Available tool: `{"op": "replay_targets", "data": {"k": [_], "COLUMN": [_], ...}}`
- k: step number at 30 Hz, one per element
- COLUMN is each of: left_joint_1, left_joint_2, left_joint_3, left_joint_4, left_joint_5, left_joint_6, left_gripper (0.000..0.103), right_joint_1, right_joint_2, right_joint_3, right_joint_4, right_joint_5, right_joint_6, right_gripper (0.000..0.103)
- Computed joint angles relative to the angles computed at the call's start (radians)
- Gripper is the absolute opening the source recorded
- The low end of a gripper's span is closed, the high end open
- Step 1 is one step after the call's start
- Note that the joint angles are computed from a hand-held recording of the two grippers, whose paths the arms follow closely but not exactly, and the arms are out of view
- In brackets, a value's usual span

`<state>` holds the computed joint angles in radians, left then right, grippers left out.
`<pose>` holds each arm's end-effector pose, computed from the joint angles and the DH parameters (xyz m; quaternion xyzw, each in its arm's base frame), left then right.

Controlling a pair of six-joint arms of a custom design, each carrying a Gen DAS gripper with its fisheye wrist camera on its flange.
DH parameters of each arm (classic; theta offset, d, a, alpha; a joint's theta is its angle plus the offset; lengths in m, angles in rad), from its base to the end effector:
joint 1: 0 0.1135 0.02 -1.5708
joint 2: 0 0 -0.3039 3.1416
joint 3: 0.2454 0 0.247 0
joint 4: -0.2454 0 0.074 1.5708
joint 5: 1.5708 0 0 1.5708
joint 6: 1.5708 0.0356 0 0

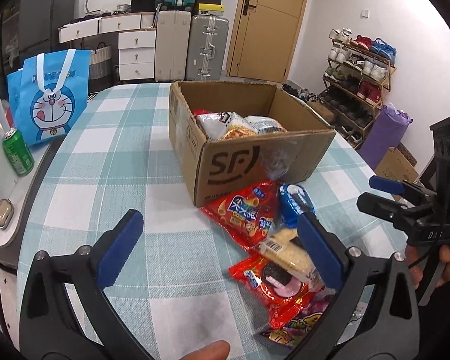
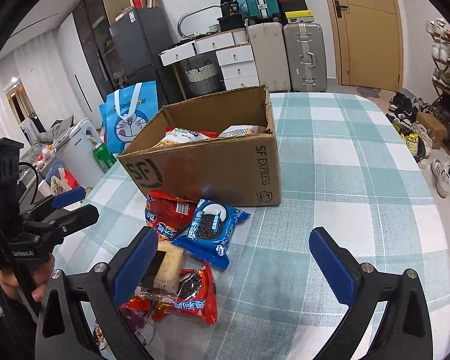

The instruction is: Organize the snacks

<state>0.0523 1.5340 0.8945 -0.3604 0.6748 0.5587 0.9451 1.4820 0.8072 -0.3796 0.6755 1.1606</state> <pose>0.2927 -0.0070 0.2367 0.3171 0.8532 -0.2230 0.3489 0.1749 0.2041 0.2249 0.1822 0.8978 0.0507 0.3976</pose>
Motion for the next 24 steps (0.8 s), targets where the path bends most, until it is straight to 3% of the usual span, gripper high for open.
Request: {"op": "replay_targets", "data": {"k": [11, 24], "left_joint_1": [0.008, -0.007], "left_joint_2": [-0.028, -0.03], "left_joint_3": [-0.058, -0.088], "left_joint_4": [-0.026, -0.025], "left_joint_5": [-0.023, -0.053], "left_joint_6": [0.058, 0.097], "left_gripper": [0.102, 0.102], "right_joint_1": [0.05, 0.044], "right_joint_2": [0.024, 0.118], "right_joint_3": [0.019, 0.064], "right_joint_4": [-0.081, -0.09], "right_joint_5": [-0.028, -0.108], "right_joint_6": [0.026, -0.061], "right_gripper": [0.102, 0.102]}}
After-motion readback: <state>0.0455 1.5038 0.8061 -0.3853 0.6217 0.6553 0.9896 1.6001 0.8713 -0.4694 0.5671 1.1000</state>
